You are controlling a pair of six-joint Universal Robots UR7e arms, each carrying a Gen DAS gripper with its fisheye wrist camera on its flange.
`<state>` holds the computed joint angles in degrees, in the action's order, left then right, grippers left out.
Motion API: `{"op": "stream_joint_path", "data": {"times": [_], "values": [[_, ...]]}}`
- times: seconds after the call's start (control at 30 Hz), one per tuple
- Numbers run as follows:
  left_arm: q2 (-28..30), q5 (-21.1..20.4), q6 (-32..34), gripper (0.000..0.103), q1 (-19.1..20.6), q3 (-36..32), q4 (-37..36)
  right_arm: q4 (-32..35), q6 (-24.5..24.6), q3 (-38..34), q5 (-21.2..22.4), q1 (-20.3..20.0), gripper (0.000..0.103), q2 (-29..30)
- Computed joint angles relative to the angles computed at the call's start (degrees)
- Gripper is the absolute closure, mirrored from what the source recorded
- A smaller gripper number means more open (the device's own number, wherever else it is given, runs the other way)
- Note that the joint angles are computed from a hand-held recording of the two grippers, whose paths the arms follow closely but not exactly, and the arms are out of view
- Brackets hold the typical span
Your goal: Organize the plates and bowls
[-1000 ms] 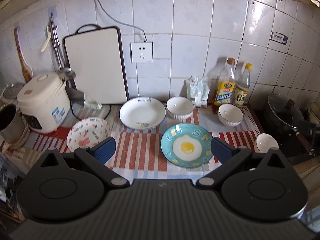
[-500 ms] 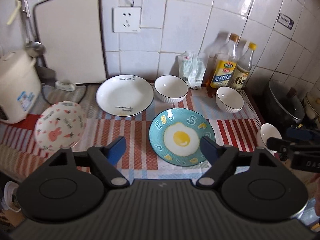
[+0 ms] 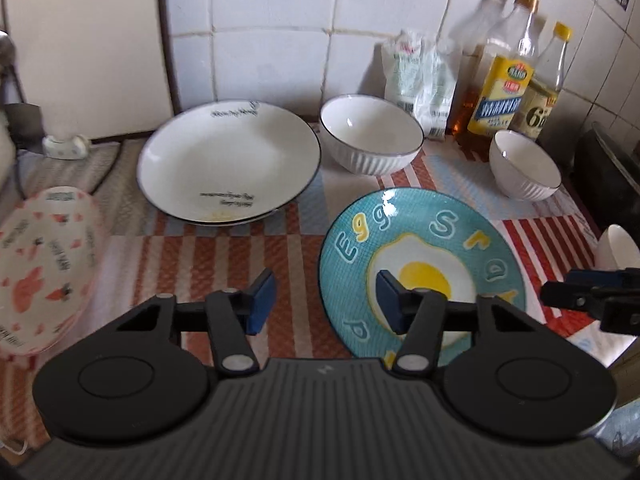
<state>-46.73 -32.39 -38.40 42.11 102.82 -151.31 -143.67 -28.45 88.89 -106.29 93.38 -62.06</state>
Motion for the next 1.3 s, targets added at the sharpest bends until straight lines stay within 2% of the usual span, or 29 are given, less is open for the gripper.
{"op": "stream_joint_path", "data": {"times": [0.07,0.17,0.27,0.3,0.33,0.37,0.4,0.43,0.5,0.63,0.97,1.07,1.3], "values": [[1.4,-0.3,1.3,0.057,1.5,-1.0,-1.1,-0.1,1.0,-0.8,-1.1,-0.6,0.055,1.7],[2.1,-2.0,-1.3,0.074,3.4,-3.2,2.7,0.4,4.0,-2.1,-2.0,-1.2,0.059,3.6],[2.3,-4.7,0.1,0.074,4.6,-3.2,-0.4,-0.7,4.8,-1.8,-2.5,-1.5,0.060,4.4],[2.4,-7.0,1.0,0.075,5.3,-3.5,-1.5,-1.0,5.2,-1.9,-2.8,-1.6,0.061,4.7],[2.4,-9.9,1.1,0.073,6.1,-3.9,-1.7,-1.4,5.6,-2.0,-2.5,-1.8,0.066,5.1],[2.7,-10.5,-0.6,0.077,6.4,-4.4,-0.6,-1.4,6.3,-2.1,-2.2,-2.1,0.071,5.3],[3.2,-10.0,-2.0,0.077,6.5,-5.1,1.6,-1.0,7.4,-2.3,-0.9,-2.5,0.074,5.3],[3.8,-9.5,-1.8,0.077,6.5,-5.5,2.1,-0.5,8.5,-2.6,0.6,-2.9,0.082,5.4],[4.9,-7.5,-1.7,0.079,6.0,-5.2,-0.3,-0.5,10.0,-2.8,2.3,-3.3,0.084,5.6],[5.3,-4.4,-5.1,0.083,5.0,-4.6,-0.3,-0.5,11.6,-2.5,2.7,-3.2,0.086,5.3],[0.4,-1.5,-11.3,0.084,1.1,2.4,-0.1,-1.0,7.9,1.4,3.8,-2.0,0.086,1.7],[-1.8,0.2,-14.8,0.084,-0.5,4.9,3.4,-0.9,6.9,2.5,6.0,-1.9,0.086,1.0],[-5.9,1.0,-22.7,0.084,-2.1,8.8,10.4,0.2,4.2,3.8,6.7,-0.6,0.086,1.2]]}}
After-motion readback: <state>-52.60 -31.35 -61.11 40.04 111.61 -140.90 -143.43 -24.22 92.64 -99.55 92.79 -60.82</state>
